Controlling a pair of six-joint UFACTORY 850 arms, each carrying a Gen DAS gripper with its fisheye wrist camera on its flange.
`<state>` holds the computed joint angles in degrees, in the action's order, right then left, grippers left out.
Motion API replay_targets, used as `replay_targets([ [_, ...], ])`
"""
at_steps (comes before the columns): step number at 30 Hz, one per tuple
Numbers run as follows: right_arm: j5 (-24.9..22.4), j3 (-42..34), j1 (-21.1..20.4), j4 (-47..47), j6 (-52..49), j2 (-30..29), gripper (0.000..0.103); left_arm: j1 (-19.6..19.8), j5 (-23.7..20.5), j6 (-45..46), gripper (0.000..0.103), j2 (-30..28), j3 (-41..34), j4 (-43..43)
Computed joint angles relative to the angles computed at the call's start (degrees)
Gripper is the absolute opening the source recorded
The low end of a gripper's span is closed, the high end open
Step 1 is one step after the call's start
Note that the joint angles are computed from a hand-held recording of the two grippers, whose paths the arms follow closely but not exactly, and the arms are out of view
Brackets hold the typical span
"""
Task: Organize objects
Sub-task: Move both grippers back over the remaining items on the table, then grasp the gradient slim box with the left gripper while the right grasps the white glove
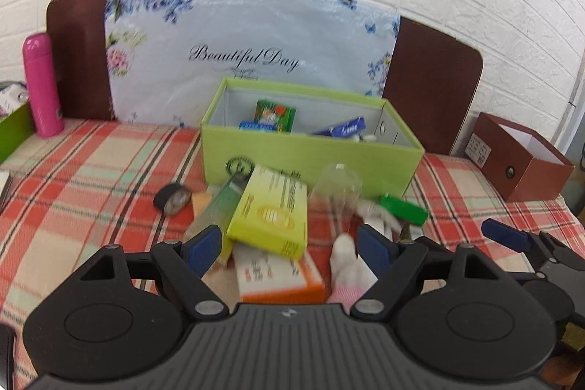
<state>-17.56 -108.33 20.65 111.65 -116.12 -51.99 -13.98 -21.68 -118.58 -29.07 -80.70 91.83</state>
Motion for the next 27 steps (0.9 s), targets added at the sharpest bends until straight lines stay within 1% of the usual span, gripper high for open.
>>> replay_targets([
  [5, -0.3, 5.5, 0.2, 0.4, -1.1, 2.5, 0.103, -0.3, 0.9, 0.2, 0.084, 0.7, 2.7, -2.6],
  [11, 0.3, 9.1, 0.8, -4.4, 2.5, 3.6, 0.103, -0.4, 1.5, -2.0, 0.084, 1.0, 4.9, -2.5],
  [13, 1.0, 8.7, 1.2, -10.1, 8.3, 3.2, 0.103, -0.3, 1.3, -2.7, 0.084, 1.1, 5.2, -2.3],
  [15, 0.7, 8.3, 1.4, -13.4, 11.6, 2.8, 0.103, -0.2, 0.9, -3.2, 0.084, 1.2, 5.4, -2.1],
  [21, -0.2, 6.7, 2.3, -15.7, 12.8, 1.8, 0.103, 0.7, -1.5, -6.5, 0.084, 1.7, 5.8, 1.8],
  [24, -0.3, 6.3, 2.6, -16.6, 13.3, 1.6, 0.103, 1.7, -3.1, -5.3, 0.084, 0.8, 4.4, 1.5],
  [27, -0.4, 6.1, 2.6, -16.8, 13.5, 1.5, 0.103, 2.9, -3.5, -5.8, 0.084, -0.5, 2.8, 2.3],
])
